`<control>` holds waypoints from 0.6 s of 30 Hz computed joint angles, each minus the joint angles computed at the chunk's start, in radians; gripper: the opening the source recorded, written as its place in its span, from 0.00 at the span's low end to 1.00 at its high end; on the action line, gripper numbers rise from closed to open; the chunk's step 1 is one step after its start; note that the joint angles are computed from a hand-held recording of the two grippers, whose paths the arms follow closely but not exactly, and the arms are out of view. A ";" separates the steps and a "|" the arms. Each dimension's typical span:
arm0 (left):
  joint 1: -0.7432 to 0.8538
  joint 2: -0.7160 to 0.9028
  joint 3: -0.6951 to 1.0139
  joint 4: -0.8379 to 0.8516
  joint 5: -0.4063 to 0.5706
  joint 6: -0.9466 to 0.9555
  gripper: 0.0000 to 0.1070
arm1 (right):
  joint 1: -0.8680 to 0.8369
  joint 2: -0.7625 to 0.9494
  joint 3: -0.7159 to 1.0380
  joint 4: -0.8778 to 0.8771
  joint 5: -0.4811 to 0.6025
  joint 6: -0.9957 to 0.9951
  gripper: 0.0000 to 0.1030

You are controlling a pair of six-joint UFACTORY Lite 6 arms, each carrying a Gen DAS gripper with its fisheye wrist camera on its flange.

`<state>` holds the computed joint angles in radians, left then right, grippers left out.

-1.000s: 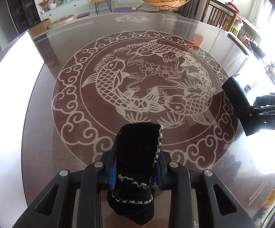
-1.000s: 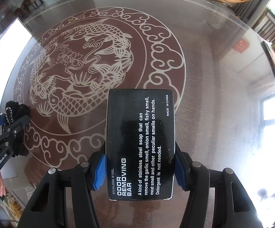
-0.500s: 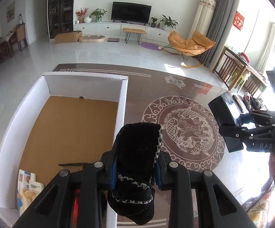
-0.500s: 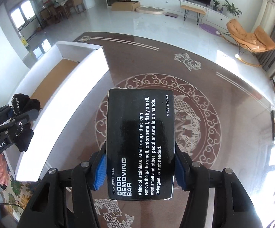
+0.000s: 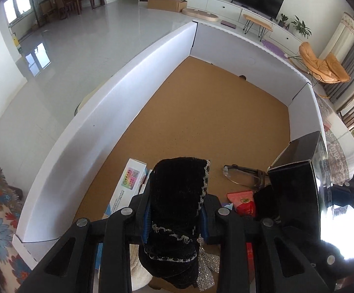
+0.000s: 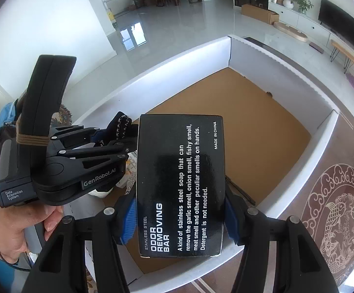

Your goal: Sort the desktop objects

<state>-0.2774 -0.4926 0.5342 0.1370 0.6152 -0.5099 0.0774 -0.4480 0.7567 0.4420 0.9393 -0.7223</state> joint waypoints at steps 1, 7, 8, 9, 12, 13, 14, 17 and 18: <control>0.017 0.000 -0.019 -0.001 -0.008 0.007 0.29 | 0.055 0.005 -0.031 -0.021 -0.045 0.046 0.58; -0.036 -0.031 -0.074 0.099 -0.012 -0.136 0.53 | 0.084 0.029 -0.125 -0.008 -0.137 0.053 0.76; -0.070 -0.054 -0.080 0.155 0.004 -0.210 0.67 | 0.062 0.016 -0.128 -0.002 -0.129 0.033 0.79; -0.113 -0.074 -0.074 0.217 0.026 -0.293 0.72 | 0.049 -0.002 -0.125 -0.004 -0.115 0.027 0.84; -0.266 -0.114 -0.038 0.399 0.148 -0.542 0.87 | -0.005 -0.016 -0.081 -0.035 -0.081 0.006 0.87; -0.328 -0.105 -0.011 0.462 0.215 -0.632 0.87 | -0.021 -0.009 -0.058 -0.046 -0.076 -0.002 0.90; -0.390 -0.090 0.014 0.508 0.287 -0.711 0.87 | -0.041 -0.012 -0.039 -0.054 -0.061 -0.015 0.92; -0.499 -0.039 0.086 0.572 0.438 -0.843 0.87 | -0.113 -0.062 -0.003 -0.058 0.015 -0.072 0.98; -0.524 -0.028 0.102 0.577 0.485 -0.878 0.87 | -0.138 -0.065 0.006 -0.052 0.032 -0.097 0.99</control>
<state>-0.8013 -0.5208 0.6361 0.7135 1.1001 -1.3880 -0.0607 -0.5130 0.7632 0.3895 0.9718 -0.8189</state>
